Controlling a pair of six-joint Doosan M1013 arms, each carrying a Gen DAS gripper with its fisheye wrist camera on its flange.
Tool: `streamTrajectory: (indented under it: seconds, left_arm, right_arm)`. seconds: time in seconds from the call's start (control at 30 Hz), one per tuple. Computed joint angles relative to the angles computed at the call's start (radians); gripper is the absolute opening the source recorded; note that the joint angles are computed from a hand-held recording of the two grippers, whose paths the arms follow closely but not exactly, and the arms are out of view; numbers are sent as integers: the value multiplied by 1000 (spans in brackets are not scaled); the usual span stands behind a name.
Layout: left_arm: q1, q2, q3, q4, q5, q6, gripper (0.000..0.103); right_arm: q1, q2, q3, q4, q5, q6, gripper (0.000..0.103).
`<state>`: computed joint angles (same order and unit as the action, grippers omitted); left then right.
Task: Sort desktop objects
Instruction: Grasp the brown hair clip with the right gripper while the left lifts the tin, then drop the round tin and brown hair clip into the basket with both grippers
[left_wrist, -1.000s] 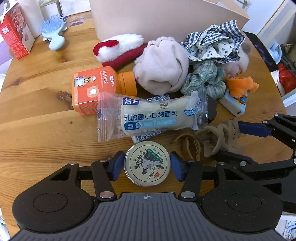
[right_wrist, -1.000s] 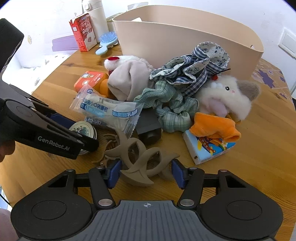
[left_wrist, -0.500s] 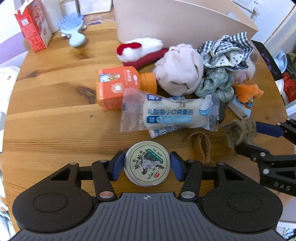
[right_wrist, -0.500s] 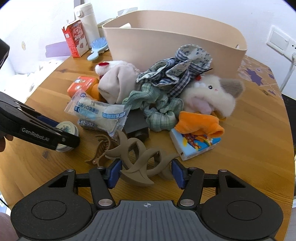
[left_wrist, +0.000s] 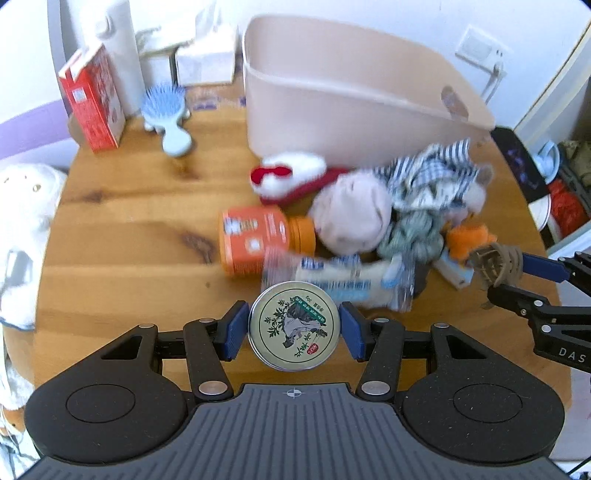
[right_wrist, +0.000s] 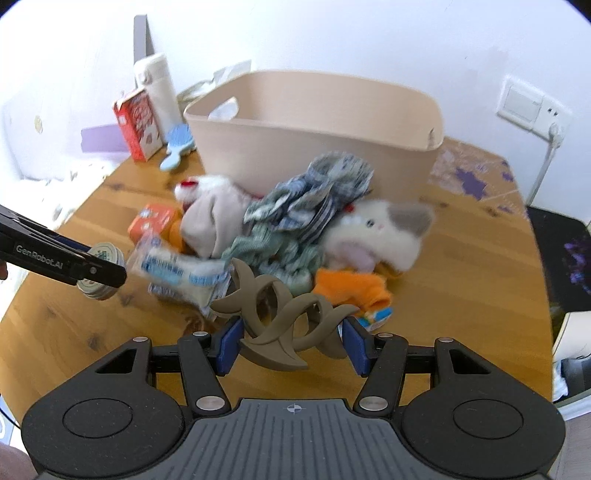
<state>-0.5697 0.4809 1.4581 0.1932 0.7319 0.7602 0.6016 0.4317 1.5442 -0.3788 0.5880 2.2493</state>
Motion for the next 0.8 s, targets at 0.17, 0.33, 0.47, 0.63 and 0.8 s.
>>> streamTrajectory:
  seconds: [0.17,0.33,0.47,0.63,0.8]
  left_arm:
    - [10,-7,-25,55,-15,-41,54]
    - [21,-2,-68,113,-23,-70,54]
    - [27,10,-109,158,-25,-86,54]
    - [35,34,-165,189,-18,-94,54]
    - [40,65,-224,219,-12,-108,54]
  right_arm:
    - [-8,-9,-10,-76,-11,50,56]
    - [-21,-8,-32,-135,-18,68,56]
    - [-35,-4,-53,-176,-23,74,56]
    - [-53,6,-86,-217,-26,70,56]
    - [-71,28,-130,-235,-21,50,56]
